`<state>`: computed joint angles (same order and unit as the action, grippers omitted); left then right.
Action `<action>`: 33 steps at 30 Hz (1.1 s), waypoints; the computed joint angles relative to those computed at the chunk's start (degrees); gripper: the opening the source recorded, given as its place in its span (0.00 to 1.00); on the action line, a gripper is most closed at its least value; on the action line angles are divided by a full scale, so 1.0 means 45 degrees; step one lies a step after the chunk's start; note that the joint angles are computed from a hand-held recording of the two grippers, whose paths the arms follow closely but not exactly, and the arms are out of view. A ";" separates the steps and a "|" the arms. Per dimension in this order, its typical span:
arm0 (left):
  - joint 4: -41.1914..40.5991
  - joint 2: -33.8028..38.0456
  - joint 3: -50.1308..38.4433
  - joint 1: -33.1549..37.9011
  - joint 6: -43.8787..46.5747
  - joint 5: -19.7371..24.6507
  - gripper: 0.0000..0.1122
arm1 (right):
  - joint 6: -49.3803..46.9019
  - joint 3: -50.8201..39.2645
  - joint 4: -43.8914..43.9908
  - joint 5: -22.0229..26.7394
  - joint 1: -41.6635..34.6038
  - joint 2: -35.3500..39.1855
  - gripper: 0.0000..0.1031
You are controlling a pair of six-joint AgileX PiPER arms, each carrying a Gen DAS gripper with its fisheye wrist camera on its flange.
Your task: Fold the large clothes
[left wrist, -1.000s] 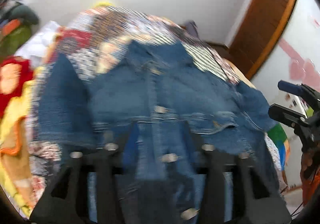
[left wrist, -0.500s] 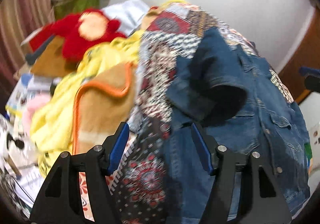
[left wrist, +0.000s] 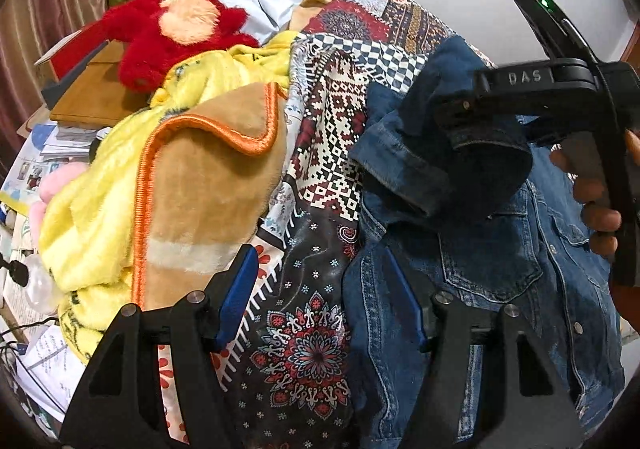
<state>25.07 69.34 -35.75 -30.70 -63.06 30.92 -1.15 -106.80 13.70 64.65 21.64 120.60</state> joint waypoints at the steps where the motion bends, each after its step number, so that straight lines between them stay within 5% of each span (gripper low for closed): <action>1: -0.0082 0.0114 -0.0028 0.0053 0.0119 -0.0101 0.56 | -0.0206 0.0080 0.0165 -0.0004 -0.0175 -0.0017 0.45; 5: -0.0308 0.0713 -0.0357 0.0213 0.0477 -0.0398 0.56 | -0.1891 0.1541 0.0791 -0.0882 -0.1153 -0.1096 0.19; 12: -0.0056 0.1717 -0.1443 -0.0279 0.0365 -0.0176 0.56 | -0.4421 0.3760 0.1733 -0.0916 -0.3676 -0.2908 0.16; 18: -0.1871 0.2559 -0.2820 -0.0319 0.1881 -0.0485 0.56 | -0.5847 0.6435 -0.0030 -0.3094 -0.4895 -0.4591 0.17; 25: -0.7588 0.4545 -0.4852 0.0099 0.6494 -0.1336 0.57 | -0.6252 0.7939 -0.2704 -0.4756 -0.5914 -0.5238 0.17; 33: -1.4992 0.7149 -0.6072 0.0871 1.1565 -0.1637 0.57 | -0.9875 0.7198 0.1141 -0.2742 -0.9589 -0.5610 0.17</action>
<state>-42.40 101.51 -63.07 -26.78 -11.01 23.55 -45.59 -74.41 18.84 52.31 -21.51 95.36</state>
